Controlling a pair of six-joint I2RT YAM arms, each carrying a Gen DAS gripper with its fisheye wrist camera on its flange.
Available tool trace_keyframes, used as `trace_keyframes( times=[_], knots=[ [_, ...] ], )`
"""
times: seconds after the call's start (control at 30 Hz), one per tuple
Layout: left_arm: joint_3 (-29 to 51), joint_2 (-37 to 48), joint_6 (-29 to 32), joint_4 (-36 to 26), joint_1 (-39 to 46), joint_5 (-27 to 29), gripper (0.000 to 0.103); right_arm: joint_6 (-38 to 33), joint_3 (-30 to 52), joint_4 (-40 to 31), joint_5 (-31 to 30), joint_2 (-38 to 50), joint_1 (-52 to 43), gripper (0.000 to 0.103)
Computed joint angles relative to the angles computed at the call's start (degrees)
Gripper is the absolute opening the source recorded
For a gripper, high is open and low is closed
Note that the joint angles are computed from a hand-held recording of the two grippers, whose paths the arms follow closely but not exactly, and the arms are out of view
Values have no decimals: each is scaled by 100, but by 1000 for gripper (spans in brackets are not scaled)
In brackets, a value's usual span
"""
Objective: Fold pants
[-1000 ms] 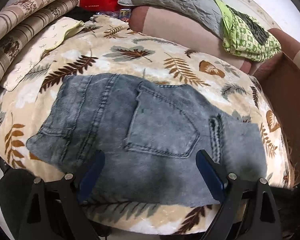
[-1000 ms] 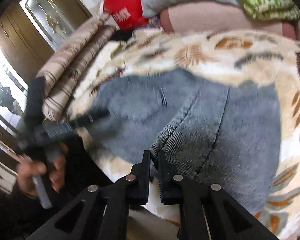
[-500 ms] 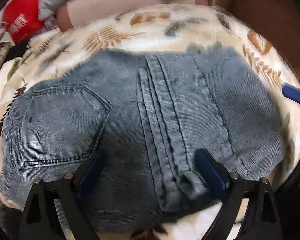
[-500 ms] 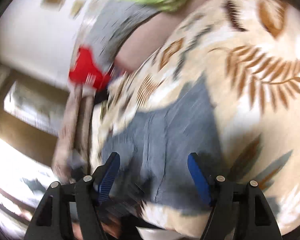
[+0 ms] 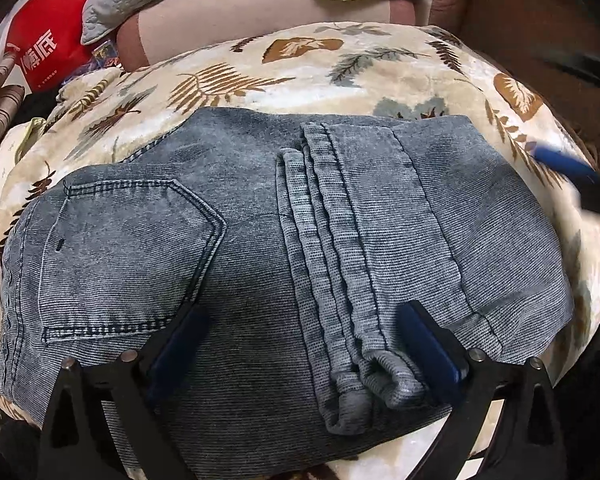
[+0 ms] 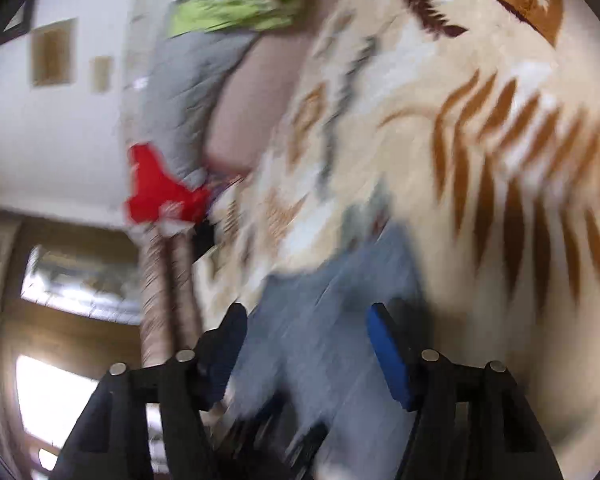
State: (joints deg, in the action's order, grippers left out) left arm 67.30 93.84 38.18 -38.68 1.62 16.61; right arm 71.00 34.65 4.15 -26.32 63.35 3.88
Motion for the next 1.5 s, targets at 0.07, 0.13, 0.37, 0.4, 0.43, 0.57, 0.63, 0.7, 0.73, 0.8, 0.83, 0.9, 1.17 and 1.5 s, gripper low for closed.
trace_keyframes(
  times=[0.07,0.13,0.37,0.4,0.43,0.57,0.63,0.7,0.73,0.8,0.83,0.9,1.17,1.5],
  knots=[
    [-26,13,23,55,26,72,100,180,-314,-103,305,-640,613,79],
    [-28,14,25,64,17,78,100,228,-438,-342,656,-597,1170,80],
    [-38,-3,58,78,66,215,100,482,-141,-1648,2027,-1072,2031,71],
    [-46,-6,30,91,67,227,100,408,-69,-1556,2091,-1072,2148,75],
    [-23,8,4,70,65,235,100,306,1,-1462,2207,-895,2248,76],
    [328,126,22,-370,183,425,100,736,-358,-1369,1930,-622,2031,59],
    [501,126,-118,-514,341,650,100,417,208,-2169,2334,-778,2218,62],
    [639,94,-227,-547,533,817,100,8,665,-2268,2219,-621,2116,63],
    [771,123,-233,-652,625,862,100,-156,754,-2375,2095,-731,1893,64],
    [1042,173,-216,-843,906,1057,100,-317,985,-2224,1909,-447,1542,66],
    [1164,193,-200,-911,1060,1133,100,-357,938,-2000,1682,-367,1362,67],
    [1452,290,-187,-1058,1443,1332,100,-535,753,-1241,915,364,755,77],
    [3181,1552,-723,-1930,3029,1612,100,-400,898,-1590,1760,13,1460,73],
    [5242,3286,-2102,-3144,3523,2079,99,-830,1785,-1399,2770,999,3155,80]
  ],
)
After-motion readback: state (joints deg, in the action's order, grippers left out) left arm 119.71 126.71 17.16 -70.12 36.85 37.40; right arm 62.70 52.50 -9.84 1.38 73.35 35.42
